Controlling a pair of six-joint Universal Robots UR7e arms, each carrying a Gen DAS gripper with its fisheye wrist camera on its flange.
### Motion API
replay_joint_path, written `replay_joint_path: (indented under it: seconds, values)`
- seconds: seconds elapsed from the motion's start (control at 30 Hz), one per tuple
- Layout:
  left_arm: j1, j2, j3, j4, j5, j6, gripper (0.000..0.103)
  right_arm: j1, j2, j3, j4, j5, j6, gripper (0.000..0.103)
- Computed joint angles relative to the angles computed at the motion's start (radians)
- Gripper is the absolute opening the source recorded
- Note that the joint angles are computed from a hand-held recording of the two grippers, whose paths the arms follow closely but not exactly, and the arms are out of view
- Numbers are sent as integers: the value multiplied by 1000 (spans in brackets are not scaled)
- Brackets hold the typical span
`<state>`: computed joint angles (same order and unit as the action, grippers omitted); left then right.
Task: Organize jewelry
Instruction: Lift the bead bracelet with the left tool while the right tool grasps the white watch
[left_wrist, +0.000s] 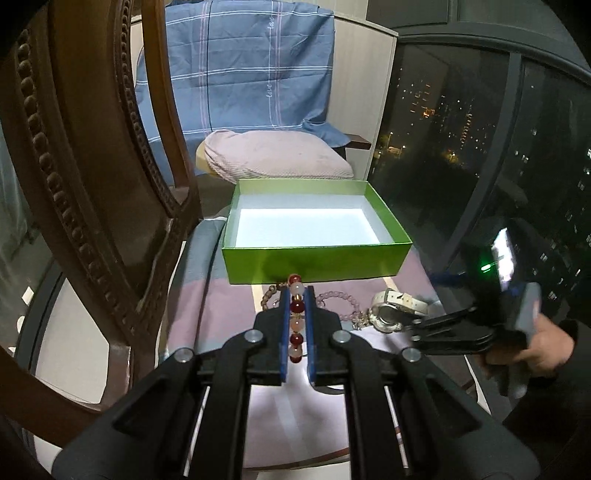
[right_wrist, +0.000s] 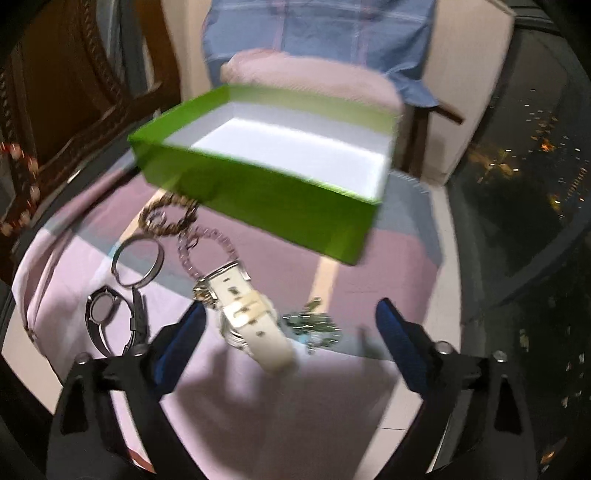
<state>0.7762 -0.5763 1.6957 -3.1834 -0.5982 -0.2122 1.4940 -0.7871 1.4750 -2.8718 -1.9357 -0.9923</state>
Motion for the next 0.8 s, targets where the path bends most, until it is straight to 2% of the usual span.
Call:
replay_joint_path:
  seconds: [0.03,0.07,0.1,0.13,0.17,0.2,0.27,0.37,0.57,0.67,0.8]
  values:
    - [2,1,-1,1,-1,2,8,3,12,-8,3,-17,-2,70]
    - [3,3,-6,7,-2,0,8,5,22,-23,36,-32,4,54]
    - [5,2,-7,11,-7,-3,8,6,26,-36,72,-42,17,33]
    - [4,-1,-5,17,-10,-9,8,4,20,-48,129,-30,54,30]
    - [3,-6,1,21,-11,-15,8,5,15,-48,144,-24,72,21]
    - [4,-9,5,22,-14,-20,8,8,3,-41,157,-15,79,19]
    - [2,-18,17,28,-16,-32,8,11,-24,-14,146,4,85,18]
    - [4,-25,22,30,-24,-38,8,6,-92,30,181,75,138,18]
    - [-2,-24,21,13,-31,-28,8,3,-253,168,132,226,188,18]
    - [-8,-20,17,23,-34,-33,8,7,-293,223,45,262,197,18]
    - [-16,-14,13,28,-28,-36,8,7,-311,235,29,279,236,18]
